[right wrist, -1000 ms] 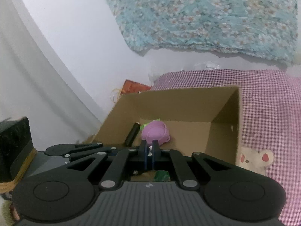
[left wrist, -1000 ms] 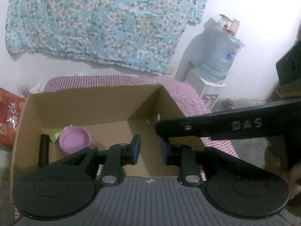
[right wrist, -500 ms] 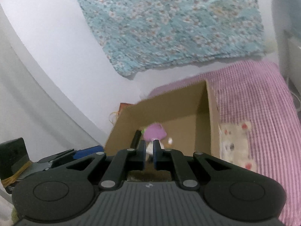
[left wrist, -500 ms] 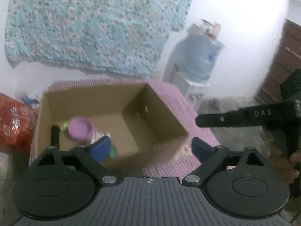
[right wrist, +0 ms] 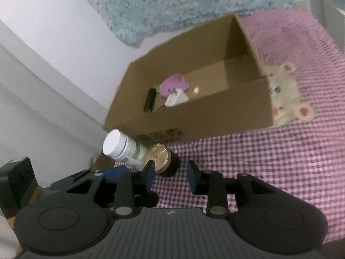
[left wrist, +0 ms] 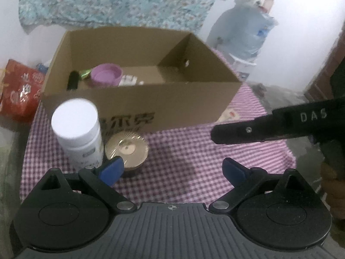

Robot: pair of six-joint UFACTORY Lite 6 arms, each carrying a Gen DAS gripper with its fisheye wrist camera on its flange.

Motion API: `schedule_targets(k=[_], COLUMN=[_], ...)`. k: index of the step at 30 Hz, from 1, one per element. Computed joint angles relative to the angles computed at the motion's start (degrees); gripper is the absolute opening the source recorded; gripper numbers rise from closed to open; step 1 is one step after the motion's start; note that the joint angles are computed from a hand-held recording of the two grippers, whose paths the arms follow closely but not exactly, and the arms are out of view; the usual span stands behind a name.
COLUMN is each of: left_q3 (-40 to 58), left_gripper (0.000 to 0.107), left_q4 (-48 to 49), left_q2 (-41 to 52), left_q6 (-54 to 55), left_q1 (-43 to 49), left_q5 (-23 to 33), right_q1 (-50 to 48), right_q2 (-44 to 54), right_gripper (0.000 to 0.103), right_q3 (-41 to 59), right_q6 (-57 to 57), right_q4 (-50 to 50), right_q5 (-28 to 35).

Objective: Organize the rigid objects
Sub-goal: 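Reach the right tool to the gold-lidded black jar and grip it, then hold the gold-lidded jar in the right tool and lift it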

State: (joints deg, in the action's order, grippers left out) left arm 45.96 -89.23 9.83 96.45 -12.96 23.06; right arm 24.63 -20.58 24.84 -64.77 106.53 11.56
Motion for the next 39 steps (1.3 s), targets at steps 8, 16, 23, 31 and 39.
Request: schedule_targets(k=[8,16,23,31,39], left_q3=[2.3,5.7,5.9,5.9,7.6], left_gripper=[0.099,0.098,0.098,0.099,0.099], left_q4=[-9.2,-13.5,-14.0,-15.8,-14.7], left_q2=[7.5,13.3,14.3,14.6,15.8], left_q6=[11.0,15.3,17.6,20.7,20.1], left_q1=[0.2,1.0,1.1,-1.5,-5.3], left_q5=[-2.0,-0.7,0.1,0.7,1.5], right_q1=[0.5,0.2,-1.2,-4.3,-8.8], right_q2=[21.0,37.4,41.2,37.7,30.9], right_gripper=[0.036,0.037,0.037,0.037,0.037], right_q3=[10.4,22.5,26.2,21.9,13.3], right_q6=[-23.9,-24.0,-20.5,-20.1,-21.9], right_q4=[24.7,21.3,14.3,10.4,10.4], right_q5=[7.9,12.2,13.1,15.1,16.6])
